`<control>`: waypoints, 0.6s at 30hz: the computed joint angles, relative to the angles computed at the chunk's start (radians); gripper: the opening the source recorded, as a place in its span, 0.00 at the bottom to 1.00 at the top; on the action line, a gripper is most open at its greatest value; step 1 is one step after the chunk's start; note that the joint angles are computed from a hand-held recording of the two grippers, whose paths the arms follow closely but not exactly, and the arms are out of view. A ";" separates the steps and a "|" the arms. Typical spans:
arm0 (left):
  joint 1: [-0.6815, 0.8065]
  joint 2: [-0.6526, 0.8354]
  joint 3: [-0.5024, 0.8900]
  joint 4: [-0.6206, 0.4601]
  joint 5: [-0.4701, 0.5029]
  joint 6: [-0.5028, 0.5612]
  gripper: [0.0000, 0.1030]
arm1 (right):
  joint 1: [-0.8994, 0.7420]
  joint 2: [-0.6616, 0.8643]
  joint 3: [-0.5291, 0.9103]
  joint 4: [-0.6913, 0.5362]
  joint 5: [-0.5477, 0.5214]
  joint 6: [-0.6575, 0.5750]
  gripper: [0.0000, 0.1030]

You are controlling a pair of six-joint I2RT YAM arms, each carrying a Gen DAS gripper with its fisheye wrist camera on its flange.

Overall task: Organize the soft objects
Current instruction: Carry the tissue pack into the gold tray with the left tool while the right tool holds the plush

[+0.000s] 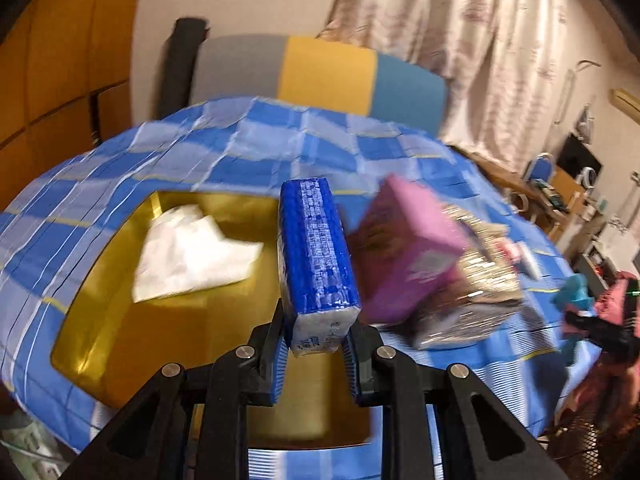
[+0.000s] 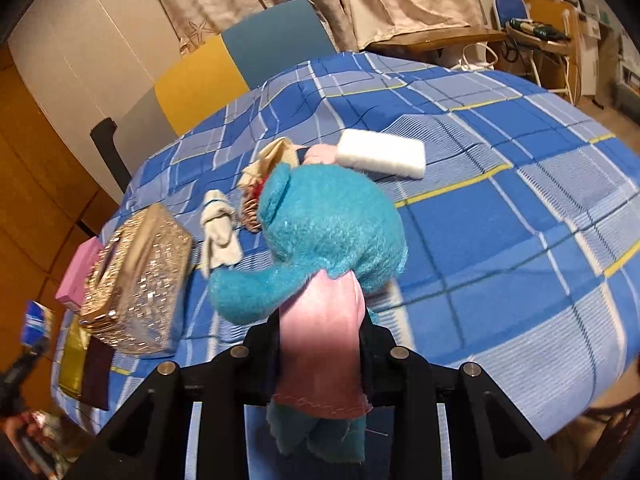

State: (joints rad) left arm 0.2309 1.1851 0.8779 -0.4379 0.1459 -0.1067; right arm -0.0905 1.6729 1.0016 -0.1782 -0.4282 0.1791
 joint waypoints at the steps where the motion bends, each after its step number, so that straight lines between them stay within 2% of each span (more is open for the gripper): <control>1: 0.032 0.026 -0.005 0.000 0.007 0.021 0.22 | 0.007 -0.010 -0.001 -0.011 0.001 0.006 0.31; 8: 0.180 0.163 -0.029 0.042 0.041 0.116 0.23 | 0.095 -0.145 -0.010 -0.056 0.027 0.062 0.31; 15: 0.266 0.215 -0.040 0.092 -0.010 0.140 0.24 | 0.251 -0.223 0.044 -0.090 0.084 0.103 0.31; 18: 0.309 0.200 -0.058 0.108 -0.033 0.124 0.38 | 0.326 -0.231 0.081 -0.100 0.113 0.122 0.31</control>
